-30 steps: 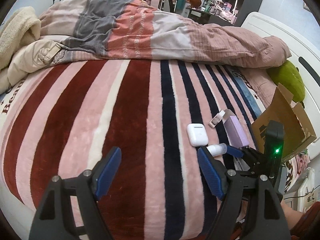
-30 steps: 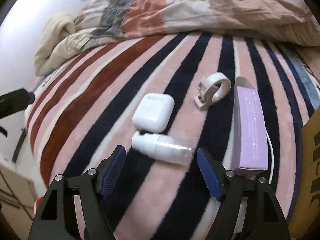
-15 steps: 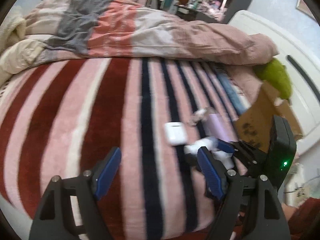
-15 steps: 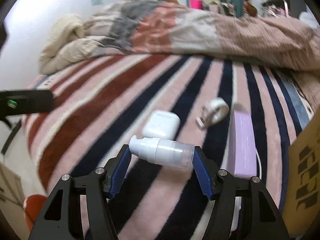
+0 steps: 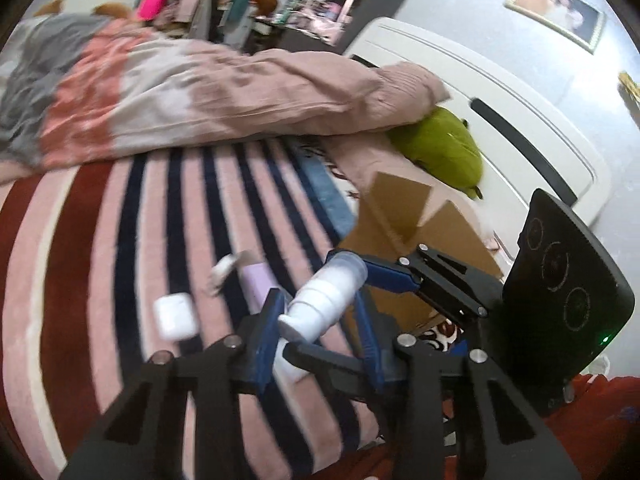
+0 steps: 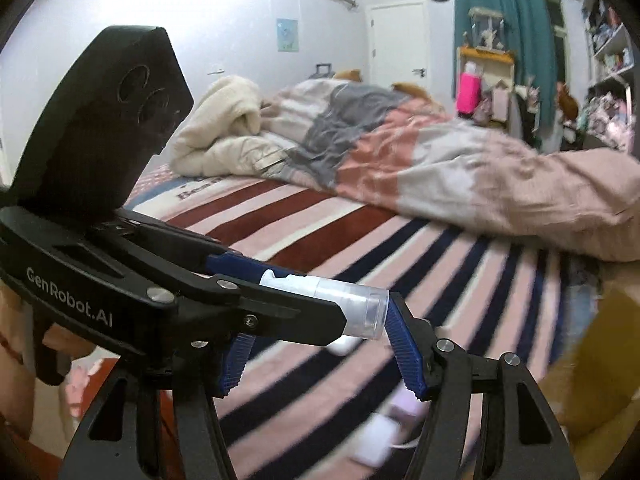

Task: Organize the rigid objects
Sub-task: 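Lower the spray bottle into the cardboard box and release it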

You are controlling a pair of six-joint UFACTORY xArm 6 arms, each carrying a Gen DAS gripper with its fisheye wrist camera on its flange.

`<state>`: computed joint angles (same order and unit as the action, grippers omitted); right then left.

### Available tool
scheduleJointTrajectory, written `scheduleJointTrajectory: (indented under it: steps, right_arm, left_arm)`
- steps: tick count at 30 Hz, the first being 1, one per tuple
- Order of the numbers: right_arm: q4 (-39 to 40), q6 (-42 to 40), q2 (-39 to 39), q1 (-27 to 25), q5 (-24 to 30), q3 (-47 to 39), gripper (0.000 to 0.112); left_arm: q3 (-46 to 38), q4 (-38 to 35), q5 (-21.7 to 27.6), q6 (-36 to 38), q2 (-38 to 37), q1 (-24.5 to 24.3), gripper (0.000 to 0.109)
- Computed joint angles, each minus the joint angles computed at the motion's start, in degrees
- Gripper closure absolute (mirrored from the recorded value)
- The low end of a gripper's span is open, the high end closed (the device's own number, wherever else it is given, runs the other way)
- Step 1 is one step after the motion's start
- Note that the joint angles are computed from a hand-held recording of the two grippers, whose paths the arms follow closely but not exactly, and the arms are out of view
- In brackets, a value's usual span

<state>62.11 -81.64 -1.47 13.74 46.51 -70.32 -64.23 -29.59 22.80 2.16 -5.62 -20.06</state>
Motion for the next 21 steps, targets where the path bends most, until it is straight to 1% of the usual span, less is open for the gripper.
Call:
scheduleJointTrajectory:
  steps: [6, 12, 16, 19, 21]
  right_arm:
    - [-0.3, 0.0, 0.4, -6.2, 0.5, -2.2, 0.053]
    - [-5.4, 4.2, 2.6, -11.6, 0.0, -6.0, 0.053]
    - [-12.9, 11.2, 5.8, -14.0, 0.8, -10.4, 0.053]
    - [-17.4, 15.9, 8.3, -15.0, 2.2, -13.5, 0.053]
    - [-21.2, 20.3, 10.5, -15.6, 4.4, -16.4, 0.053]
  left_arm:
    - [-14.8, 1.6, 5.4, 1.6, 10.7, -3.3, 0.076]
    - [-32.4, 0.3, 14.4, 4.6, 23.2, -5.0, 0.076]
    - [-45.5, 0.3, 22.7, 3.4, 32.2, -5.1, 0.076]
    - [-52.3, 2.8, 27.0, 1.4, 36.7, -5.4, 0.076]
    - [-54.9, 4.6, 28.8, 0.5, 38.2, -5.6, 0.075]
